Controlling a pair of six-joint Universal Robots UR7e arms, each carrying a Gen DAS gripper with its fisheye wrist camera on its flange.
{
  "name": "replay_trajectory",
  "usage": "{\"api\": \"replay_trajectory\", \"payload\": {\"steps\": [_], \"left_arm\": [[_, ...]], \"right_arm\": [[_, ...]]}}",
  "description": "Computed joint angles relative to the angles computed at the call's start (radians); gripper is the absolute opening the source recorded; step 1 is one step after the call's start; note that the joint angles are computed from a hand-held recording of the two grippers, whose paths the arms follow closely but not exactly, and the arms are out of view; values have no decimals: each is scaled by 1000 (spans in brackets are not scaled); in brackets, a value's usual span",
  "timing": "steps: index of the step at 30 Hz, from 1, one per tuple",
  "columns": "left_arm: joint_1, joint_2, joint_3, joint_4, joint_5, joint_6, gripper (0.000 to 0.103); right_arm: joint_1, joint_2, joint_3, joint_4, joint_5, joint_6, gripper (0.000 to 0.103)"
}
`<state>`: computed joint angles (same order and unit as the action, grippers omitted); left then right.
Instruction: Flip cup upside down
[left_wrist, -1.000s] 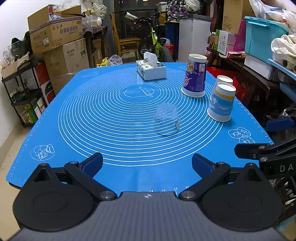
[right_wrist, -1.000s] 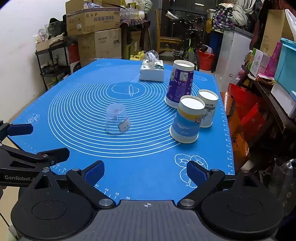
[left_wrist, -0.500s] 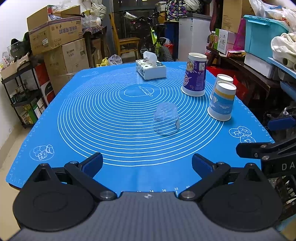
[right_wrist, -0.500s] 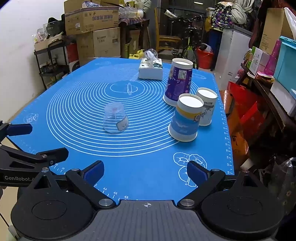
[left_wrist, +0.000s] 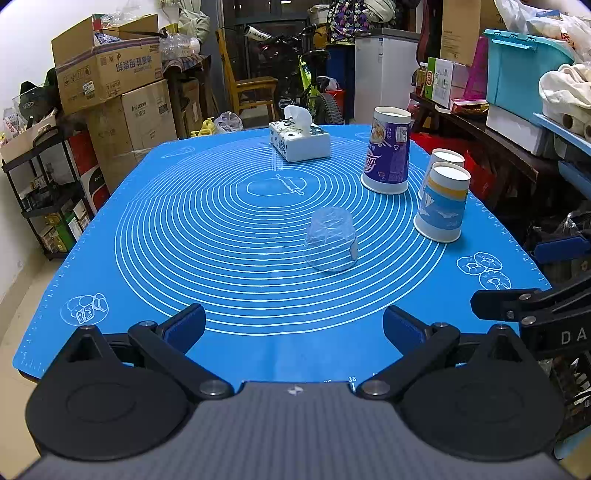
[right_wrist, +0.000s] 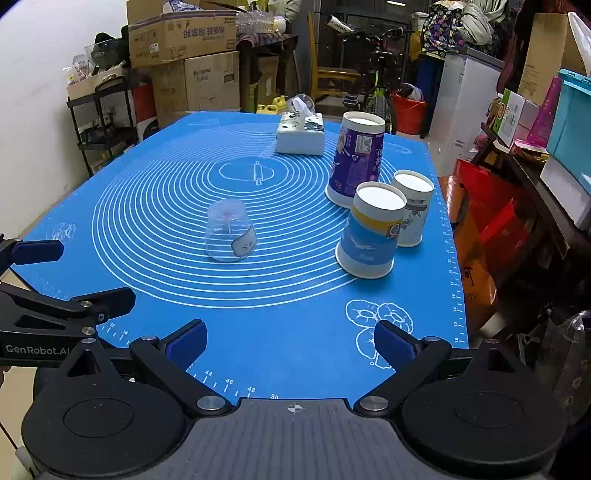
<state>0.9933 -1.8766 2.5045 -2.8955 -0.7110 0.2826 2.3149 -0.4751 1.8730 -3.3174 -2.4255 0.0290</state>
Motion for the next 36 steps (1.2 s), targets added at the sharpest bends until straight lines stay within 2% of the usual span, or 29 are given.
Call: {"api": "replay_trajectory", "payload": {"steps": [36], "left_arm": [[-14, 0, 7, -5, 3, 13, 101]], "right_arm": [[-5, -4, 8, -8, 8, 0, 98]]}}
